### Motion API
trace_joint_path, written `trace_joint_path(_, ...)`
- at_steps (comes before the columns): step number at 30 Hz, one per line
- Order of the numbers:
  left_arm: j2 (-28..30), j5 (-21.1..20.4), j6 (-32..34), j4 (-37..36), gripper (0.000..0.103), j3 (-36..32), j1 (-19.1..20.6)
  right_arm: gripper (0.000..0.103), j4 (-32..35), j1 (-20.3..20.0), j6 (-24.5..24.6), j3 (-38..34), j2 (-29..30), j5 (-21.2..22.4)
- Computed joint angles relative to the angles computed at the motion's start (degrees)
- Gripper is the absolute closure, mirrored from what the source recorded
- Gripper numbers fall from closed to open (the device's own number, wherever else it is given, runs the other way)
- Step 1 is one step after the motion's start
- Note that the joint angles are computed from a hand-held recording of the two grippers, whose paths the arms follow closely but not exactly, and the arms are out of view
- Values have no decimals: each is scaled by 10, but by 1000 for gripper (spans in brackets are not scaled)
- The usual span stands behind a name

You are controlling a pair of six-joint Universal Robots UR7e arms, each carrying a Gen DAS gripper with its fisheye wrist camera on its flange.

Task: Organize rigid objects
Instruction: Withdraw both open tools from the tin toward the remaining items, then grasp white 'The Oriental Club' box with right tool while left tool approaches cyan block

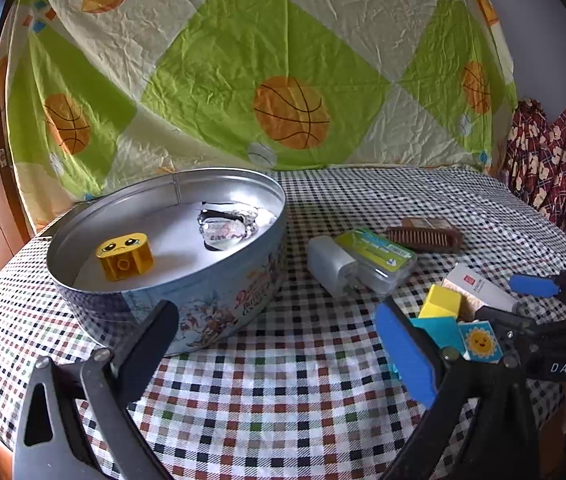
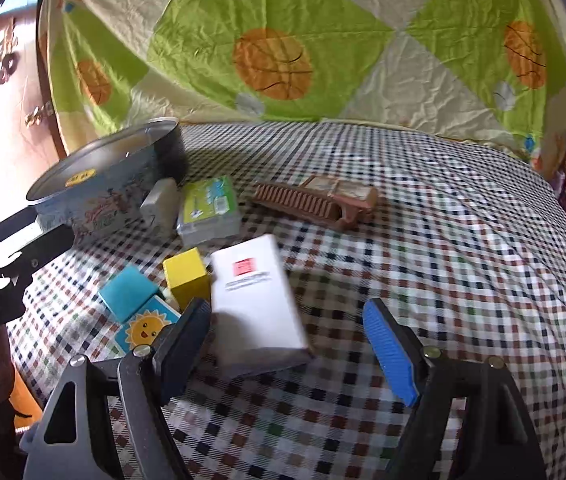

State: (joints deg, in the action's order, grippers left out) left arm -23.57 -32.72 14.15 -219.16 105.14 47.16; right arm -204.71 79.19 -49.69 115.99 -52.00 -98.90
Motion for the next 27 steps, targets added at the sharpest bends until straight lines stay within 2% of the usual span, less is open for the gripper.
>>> trace_joint_path(4,0,-8,0,4,3,2,-2,22,10,6,2,-15,5,-13)
trace_joint_path(6,2,-11,3,6,3,2,-4,23,38,5,12,-25,1,-12)
trace_joint_path(8,2,-18,-1,19,3,2,-3,30,54,6,16,-30,0,-12)
trace_joint_path(11,1,-29,-10,42,3,2,-3,54,107,11,25,-54,5,-35)
trace_joint_path(14,3,-35,-8,50,3,2,-6,58,88,11,15,-47,8,-37)
trace_joint_path(18,2,-44,-24,90,3,-1,-7,58,21,13,-8,-33,22,-50)
trace_joint_path(23,2,-56,-41,125,3,-4,-8,58,34,-2,23,-30,6,-22)
trace_joint_path(27,5,-59,-39,134,3,-10,-12,58,16,-5,23,-26,8,-20)
